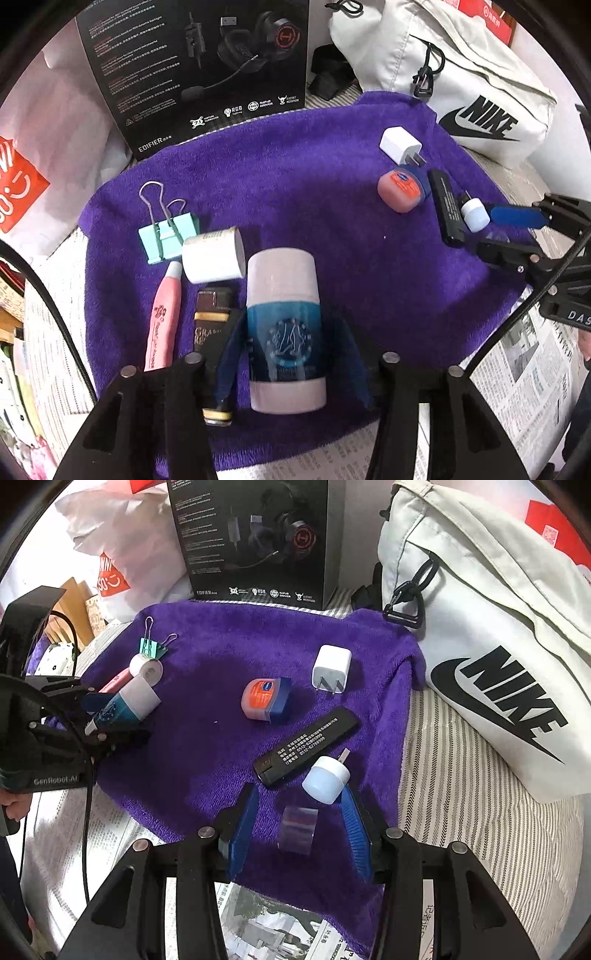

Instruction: Organize rigid objects

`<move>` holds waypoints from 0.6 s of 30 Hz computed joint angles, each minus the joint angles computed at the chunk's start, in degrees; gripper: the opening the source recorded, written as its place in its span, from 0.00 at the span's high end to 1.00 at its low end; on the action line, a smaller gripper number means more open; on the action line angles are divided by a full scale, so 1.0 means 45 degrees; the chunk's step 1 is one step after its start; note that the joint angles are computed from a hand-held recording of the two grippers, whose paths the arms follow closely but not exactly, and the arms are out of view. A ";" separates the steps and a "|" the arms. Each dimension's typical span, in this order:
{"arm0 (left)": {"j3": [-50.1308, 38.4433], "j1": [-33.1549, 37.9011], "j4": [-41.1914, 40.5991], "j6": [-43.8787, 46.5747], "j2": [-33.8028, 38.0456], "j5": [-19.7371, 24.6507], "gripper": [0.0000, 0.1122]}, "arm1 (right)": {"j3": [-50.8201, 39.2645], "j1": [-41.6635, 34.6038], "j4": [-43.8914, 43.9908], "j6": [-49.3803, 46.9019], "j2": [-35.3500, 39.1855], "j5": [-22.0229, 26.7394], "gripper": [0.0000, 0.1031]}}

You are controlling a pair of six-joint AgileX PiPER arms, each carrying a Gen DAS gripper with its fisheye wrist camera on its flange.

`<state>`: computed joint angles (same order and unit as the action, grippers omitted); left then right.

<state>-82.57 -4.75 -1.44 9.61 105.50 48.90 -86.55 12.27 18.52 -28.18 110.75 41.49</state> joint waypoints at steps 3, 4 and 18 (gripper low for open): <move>0.0215 -0.0057 0.0179 -0.0190 -0.0276 0.0089 0.51 | 0.0177 -0.0019 0.0056 -0.0083 -0.0160 -0.0048 0.48; 0.0308 -0.0067 0.0166 -0.0210 -0.0388 0.0110 0.45 | 0.0219 -0.0019 0.0047 -0.0072 -0.0209 -0.0049 0.46; 0.2579 -0.0521 0.1414 -0.1563 -0.3713 -0.0398 0.14 | 0.1684 0.0170 -0.0638 0.0854 -0.1875 -0.0454 0.20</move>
